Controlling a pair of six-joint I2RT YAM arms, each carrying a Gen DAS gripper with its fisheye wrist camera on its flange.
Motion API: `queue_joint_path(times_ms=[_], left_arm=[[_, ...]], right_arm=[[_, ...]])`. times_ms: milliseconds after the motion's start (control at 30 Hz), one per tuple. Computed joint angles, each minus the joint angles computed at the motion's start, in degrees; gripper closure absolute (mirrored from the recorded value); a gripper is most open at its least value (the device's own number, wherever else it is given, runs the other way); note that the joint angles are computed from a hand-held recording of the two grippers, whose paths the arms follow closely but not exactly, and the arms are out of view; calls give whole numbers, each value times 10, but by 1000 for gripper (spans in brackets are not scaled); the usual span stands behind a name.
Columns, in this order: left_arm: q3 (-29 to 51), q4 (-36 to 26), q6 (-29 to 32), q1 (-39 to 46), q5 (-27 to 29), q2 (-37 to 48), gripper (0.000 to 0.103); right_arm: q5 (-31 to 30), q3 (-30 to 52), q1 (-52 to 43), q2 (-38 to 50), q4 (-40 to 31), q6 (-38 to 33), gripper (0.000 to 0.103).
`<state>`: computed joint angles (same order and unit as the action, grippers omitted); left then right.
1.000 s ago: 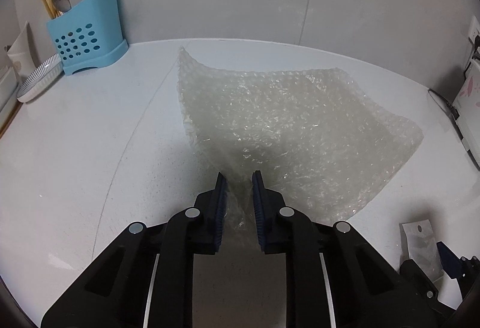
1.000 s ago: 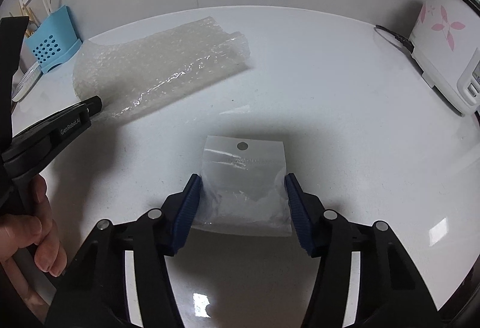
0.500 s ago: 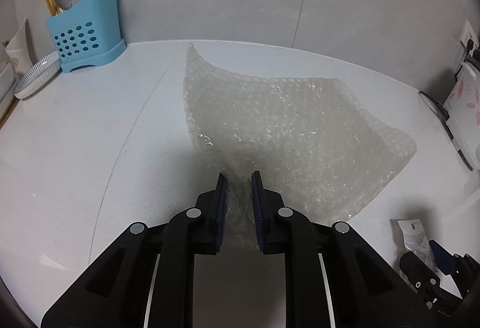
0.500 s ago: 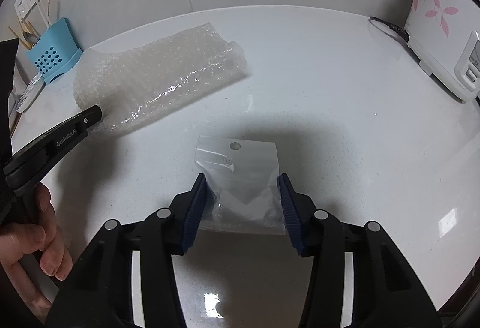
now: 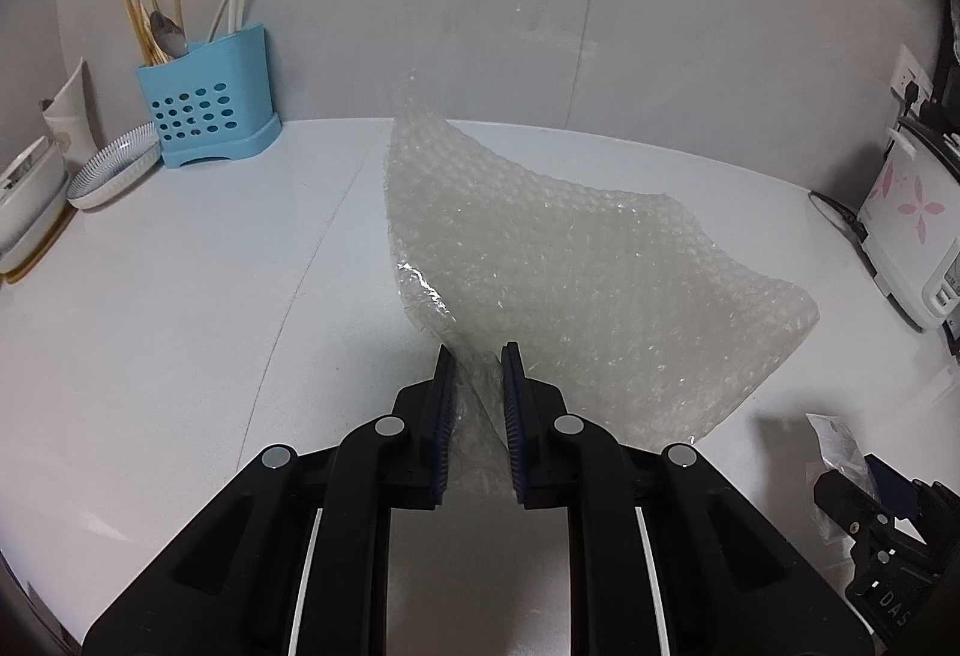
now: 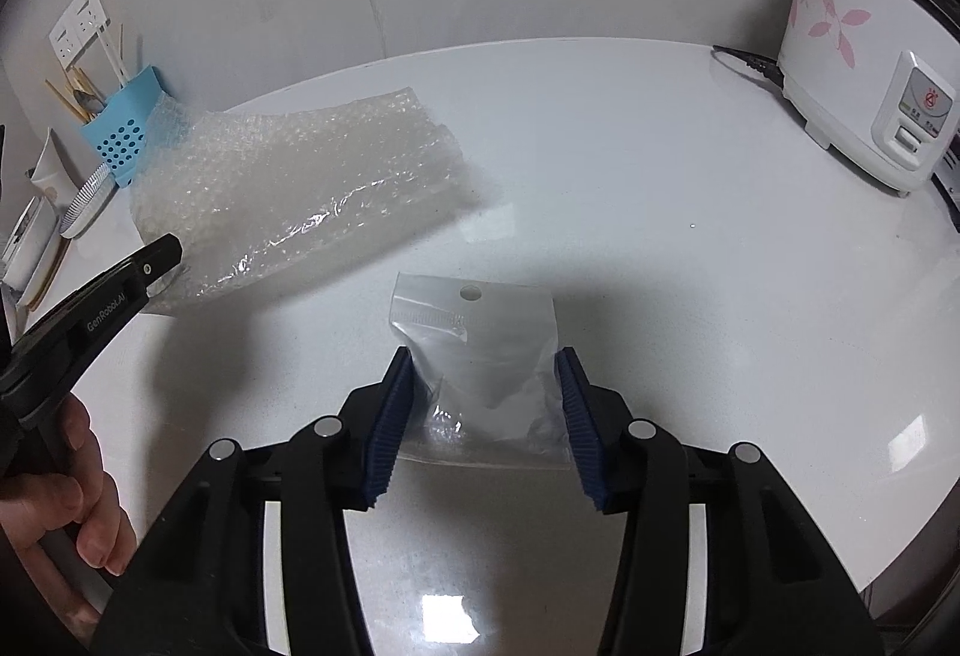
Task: Collect trash
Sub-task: 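Carry the bubble wrap and clear bag down over the teal wastebasket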
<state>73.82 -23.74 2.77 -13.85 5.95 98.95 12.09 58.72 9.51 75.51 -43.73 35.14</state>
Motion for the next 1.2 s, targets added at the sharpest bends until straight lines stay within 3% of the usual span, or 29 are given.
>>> queue_joint_path(times_ms=[500, 867, 1033, 1200], left_arm=[[-119, -59, 9, 45, 35, -205, 89], [-215, -119, 32, 70, 53, -388, 89], [-250, -160, 43, 86, 68, -480, 89], [-275, -223, 62, 117, 105, -579, 90]], right_arm=[[23, -36, 29, -180, -109, 19, 57], [122, -45, 182, -289, -234, 139, 57], [196, -40, 324, -312, -319, 272, 57], [274, -27, 545, -303, -459, 515, 57]])
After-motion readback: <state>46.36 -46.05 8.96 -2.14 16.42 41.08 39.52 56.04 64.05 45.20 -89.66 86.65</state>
